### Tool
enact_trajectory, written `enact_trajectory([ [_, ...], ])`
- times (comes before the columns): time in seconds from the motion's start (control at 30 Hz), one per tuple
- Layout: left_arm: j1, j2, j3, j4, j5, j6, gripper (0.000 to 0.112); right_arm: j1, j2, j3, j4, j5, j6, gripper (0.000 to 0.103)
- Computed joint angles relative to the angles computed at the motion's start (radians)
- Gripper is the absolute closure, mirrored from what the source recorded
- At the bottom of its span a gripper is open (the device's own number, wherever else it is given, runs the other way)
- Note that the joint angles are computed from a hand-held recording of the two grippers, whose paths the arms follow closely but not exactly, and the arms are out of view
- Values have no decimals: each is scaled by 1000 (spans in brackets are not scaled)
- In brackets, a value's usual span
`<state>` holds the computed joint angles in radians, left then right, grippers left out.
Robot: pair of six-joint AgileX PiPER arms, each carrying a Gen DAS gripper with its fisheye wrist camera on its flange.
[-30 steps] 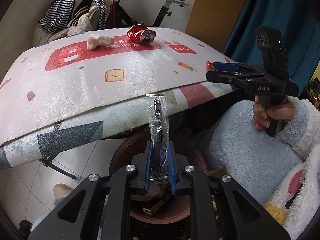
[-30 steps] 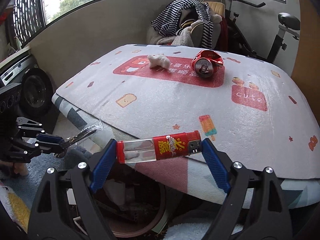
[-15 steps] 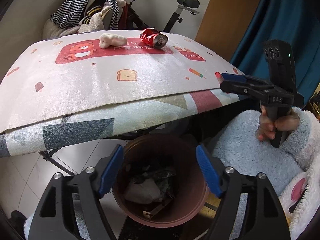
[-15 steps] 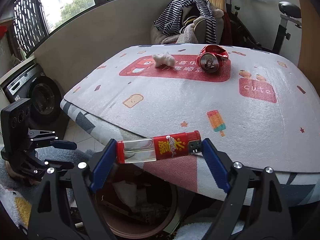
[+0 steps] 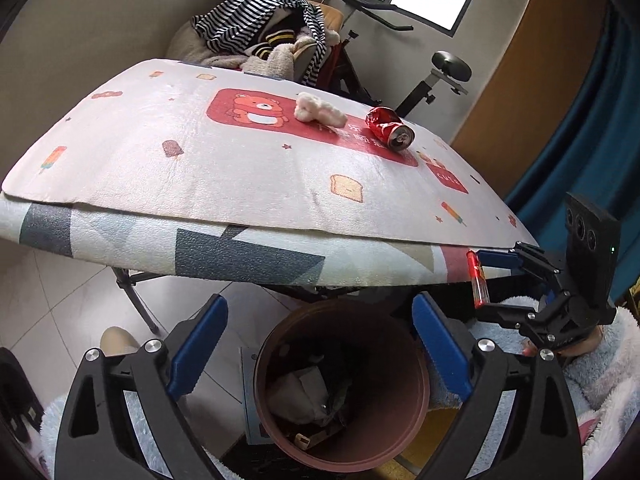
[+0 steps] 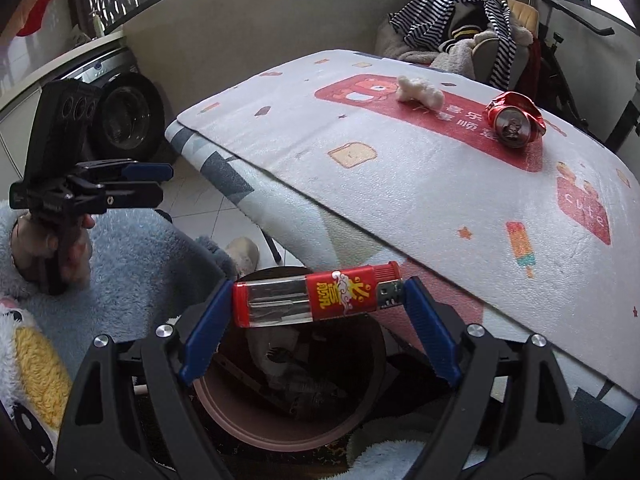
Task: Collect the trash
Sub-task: 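Carry the red lighter with the right tool over the bin and release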
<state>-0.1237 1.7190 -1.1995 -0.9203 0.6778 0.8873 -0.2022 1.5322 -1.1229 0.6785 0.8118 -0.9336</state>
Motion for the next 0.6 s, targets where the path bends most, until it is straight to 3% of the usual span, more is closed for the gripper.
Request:
enact_trajectory([
  [0.27,-17,-1,8,45,-20,-26,21,61,-11,40,-44,-39,20,18],
  [0.37,-28,1,7,59,-30,-32,21,68,-16,61,-38,-55,20,10],
  [0.6,-34,5,9,73,-38,-38,21,30,-24,86,-22,-132,160,9],
])
